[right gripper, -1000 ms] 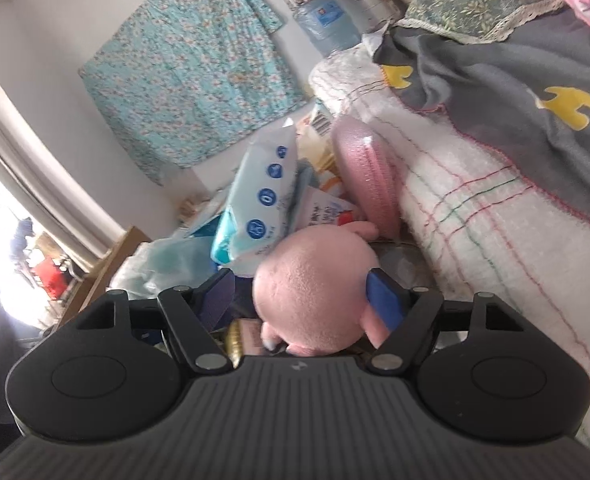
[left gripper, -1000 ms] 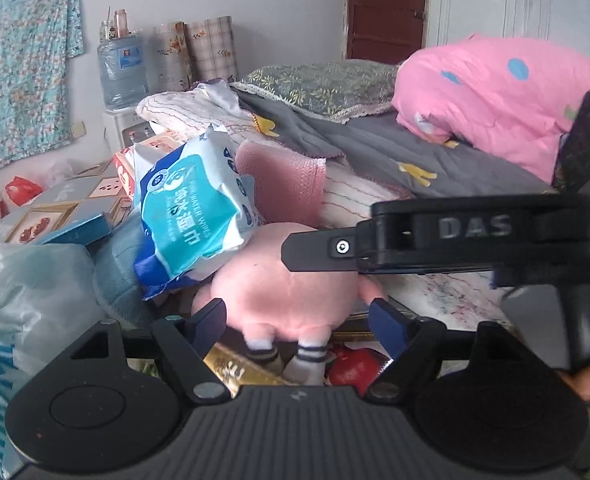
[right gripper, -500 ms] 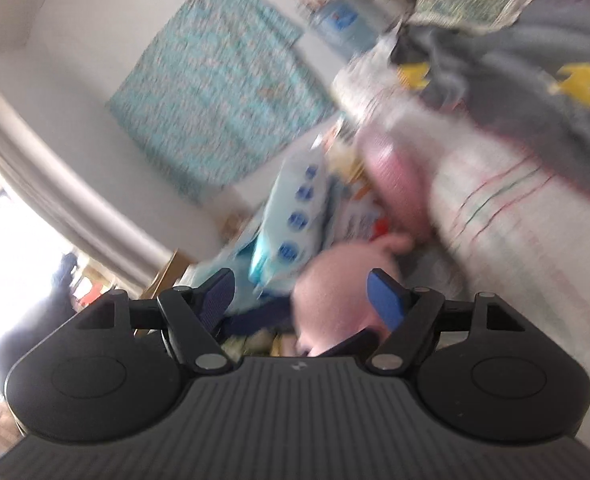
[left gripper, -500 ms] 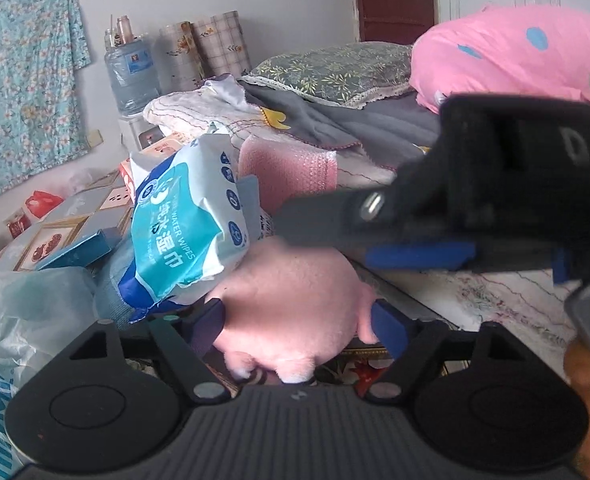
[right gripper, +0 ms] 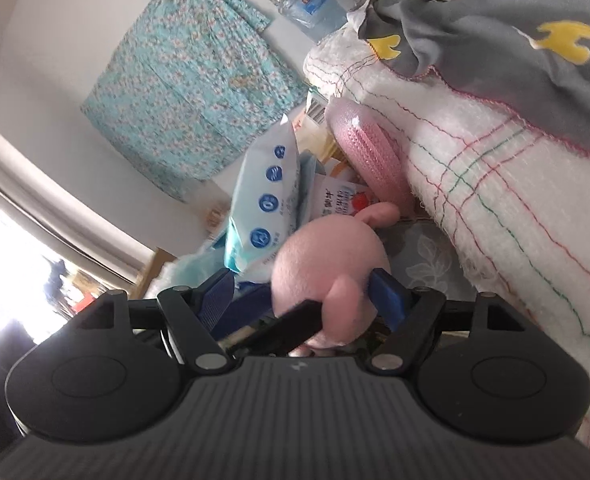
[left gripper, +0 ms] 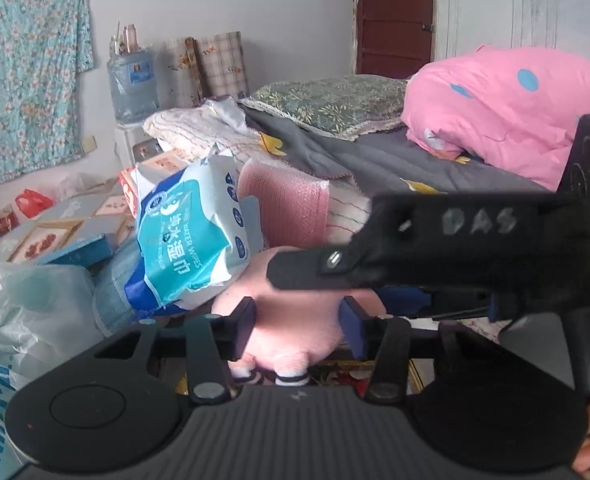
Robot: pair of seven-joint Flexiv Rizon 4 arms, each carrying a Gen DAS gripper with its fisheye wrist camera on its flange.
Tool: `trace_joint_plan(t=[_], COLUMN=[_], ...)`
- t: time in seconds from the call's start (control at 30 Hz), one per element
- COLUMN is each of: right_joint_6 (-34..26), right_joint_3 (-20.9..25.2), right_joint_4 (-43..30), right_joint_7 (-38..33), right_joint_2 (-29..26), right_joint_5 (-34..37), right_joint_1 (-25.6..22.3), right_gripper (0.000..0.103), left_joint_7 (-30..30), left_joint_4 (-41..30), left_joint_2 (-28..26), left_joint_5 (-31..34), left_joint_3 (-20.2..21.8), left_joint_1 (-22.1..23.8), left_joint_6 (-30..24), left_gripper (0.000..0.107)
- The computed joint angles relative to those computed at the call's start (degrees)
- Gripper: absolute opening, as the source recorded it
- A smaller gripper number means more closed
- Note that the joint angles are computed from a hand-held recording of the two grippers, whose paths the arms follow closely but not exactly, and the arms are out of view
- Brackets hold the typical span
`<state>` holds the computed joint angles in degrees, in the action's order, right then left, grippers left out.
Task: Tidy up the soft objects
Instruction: 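Reach the left tool to the pink plush toy and close on it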
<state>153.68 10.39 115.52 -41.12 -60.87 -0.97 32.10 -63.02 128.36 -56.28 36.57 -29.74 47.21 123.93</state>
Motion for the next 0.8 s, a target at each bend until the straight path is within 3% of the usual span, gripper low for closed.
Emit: trace_joint_plan(t=[0.07,0.13,0.27,0.33,0.4,0.47,0.6,0.67,0.7,0.73,0.8], right_joint_6=[1.8,3.0,4.6,5.4,7.7,9.4,8.5,9.3,9.6,9.8,11.6], right_joint_3=[1.1,1.4,1.4,1.5,2.0,2.1,1.3,1.5,1.5,1.5,1.5], right_joint_4=[0.0,0.2,0.7,1.0,1.3,1.4,1.7,1.7,1.8,1.8,1.9], right_joint_7=[1.5,2.3,3.3,4.2,5.4,6.5,6.0,6.4,6.4,6.4,6.3], right_joint_2=[-0.9,-1.2,-1.2,-1.3,-2.0,-2.4,-1.5,-1.8,-1.8,-1.7,-2.0], right_joint_5=[-1.9,-2.4,-3.7,-5.0,-8.1,-10.9,-10.2,-10.8,-10.8,-10.6,-11.1], right_joint_1=[-1.4,-1.6,-1.8,-2.4,-3.7,-4.4,-3.6,-3.9,-3.9,-3.9,-4.0], right_gripper=[0.075,0.075,0.075,0.075,0.075,0.075,0.075,0.075,0.075,0.075,0.074], left_joint_7=[-0.3,0.0,1.4,2.0,3.8,5.6,5.7,3.9,3.2,3.0,0.1], left_joint_4=[0.4,0.8,1.4,1.4,1.4,1.9,1.6,1.2,1.1,1.0,0.0], left_joint_2=[0.0,0.2,0.8,1.2,0.8,1.8,3.0,3.2,3.3,3.2,3.4], left_joint_5=[0.3,-0.1,-0.8,-0.7,0.4,-1.8,-5.7,-6.9,-7.5,-7.8,-4.6], left_joint_3=[-1.1,-1.6,-0.7,-0.6,-2.5,0.4,9.1,11.2,12.5,13.4,12.0], left_joint_1=[1.4,2.2,1.7,1.6,3.3,-0.4,-10.2,-12.5,-13.9,-14.7,-12.4], left_joint_6=[-1.3,-2.3,-1.5,-1.8,-5.0,-2.6,5.4,7.1,8.5,10.0,7.7], left_gripper=[0.055,0.066,0.073,0.083,0.088,0.09,0.087,0.075,0.063,0.056,0.054])
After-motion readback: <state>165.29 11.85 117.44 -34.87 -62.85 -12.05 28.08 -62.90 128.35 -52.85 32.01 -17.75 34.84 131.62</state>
